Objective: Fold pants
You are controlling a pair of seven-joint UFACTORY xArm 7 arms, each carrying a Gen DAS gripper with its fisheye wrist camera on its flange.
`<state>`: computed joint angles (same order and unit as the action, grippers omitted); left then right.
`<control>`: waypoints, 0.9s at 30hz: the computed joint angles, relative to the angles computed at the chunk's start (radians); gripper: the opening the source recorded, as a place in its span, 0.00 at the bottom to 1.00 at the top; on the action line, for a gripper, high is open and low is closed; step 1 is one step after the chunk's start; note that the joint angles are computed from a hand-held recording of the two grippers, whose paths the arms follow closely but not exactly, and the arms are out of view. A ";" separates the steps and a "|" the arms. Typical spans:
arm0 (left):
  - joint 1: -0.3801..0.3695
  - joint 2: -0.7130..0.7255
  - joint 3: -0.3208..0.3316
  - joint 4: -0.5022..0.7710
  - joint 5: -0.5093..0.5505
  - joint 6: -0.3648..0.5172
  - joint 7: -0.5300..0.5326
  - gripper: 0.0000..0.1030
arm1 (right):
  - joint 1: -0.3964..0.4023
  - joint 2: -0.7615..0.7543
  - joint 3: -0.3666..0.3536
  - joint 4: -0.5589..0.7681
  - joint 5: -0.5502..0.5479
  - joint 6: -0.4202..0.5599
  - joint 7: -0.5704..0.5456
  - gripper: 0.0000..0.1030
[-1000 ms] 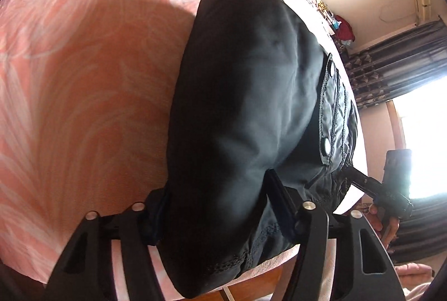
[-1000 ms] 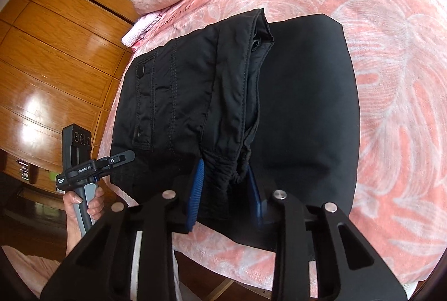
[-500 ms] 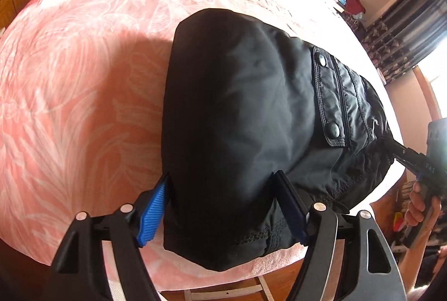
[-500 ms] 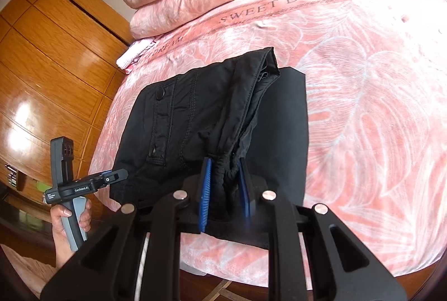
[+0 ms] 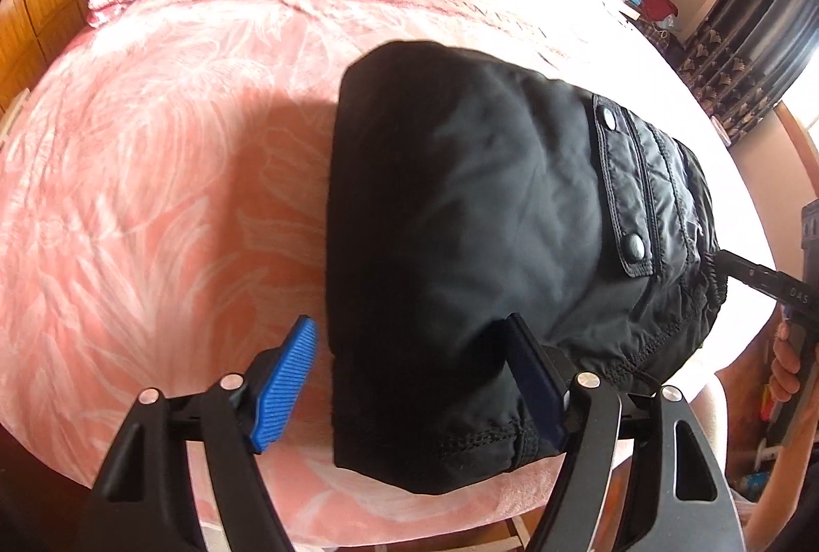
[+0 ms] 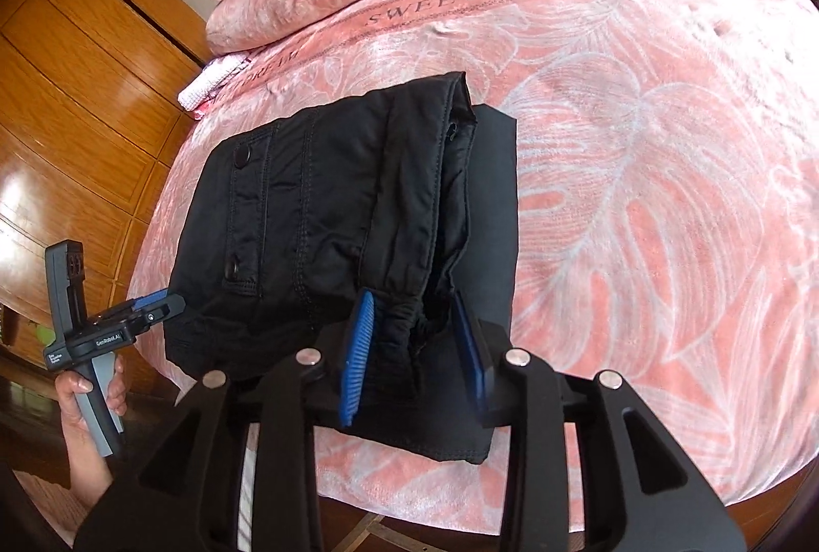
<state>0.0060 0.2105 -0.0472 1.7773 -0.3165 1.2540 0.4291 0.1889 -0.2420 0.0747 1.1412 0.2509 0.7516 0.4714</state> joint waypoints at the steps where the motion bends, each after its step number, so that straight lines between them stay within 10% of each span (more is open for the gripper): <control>1: -0.001 0.002 0.001 0.008 0.010 -0.015 0.003 0.75 | -0.001 0.008 -0.006 0.014 0.004 0.001 -0.008 0.33; 15: -0.021 0.202 -0.036 0.260 0.024 0.030 -0.074 0.80 | -0.055 0.240 -0.028 0.215 0.177 -0.004 -0.133 0.42; 19: -0.026 0.205 -0.039 0.260 0.032 0.026 -0.076 0.81 | -0.067 0.286 -0.015 0.257 0.255 0.005 -0.190 0.11; 27: -0.045 0.177 -0.038 0.226 0.067 -0.009 -0.064 0.81 | -0.075 0.258 -0.010 0.253 0.237 -0.022 -0.176 0.04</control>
<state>-0.0392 0.3878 -0.0848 2.0036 -0.2496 1.2451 0.3653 0.1139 0.0164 0.0648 1.3941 0.4877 0.7291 0.2950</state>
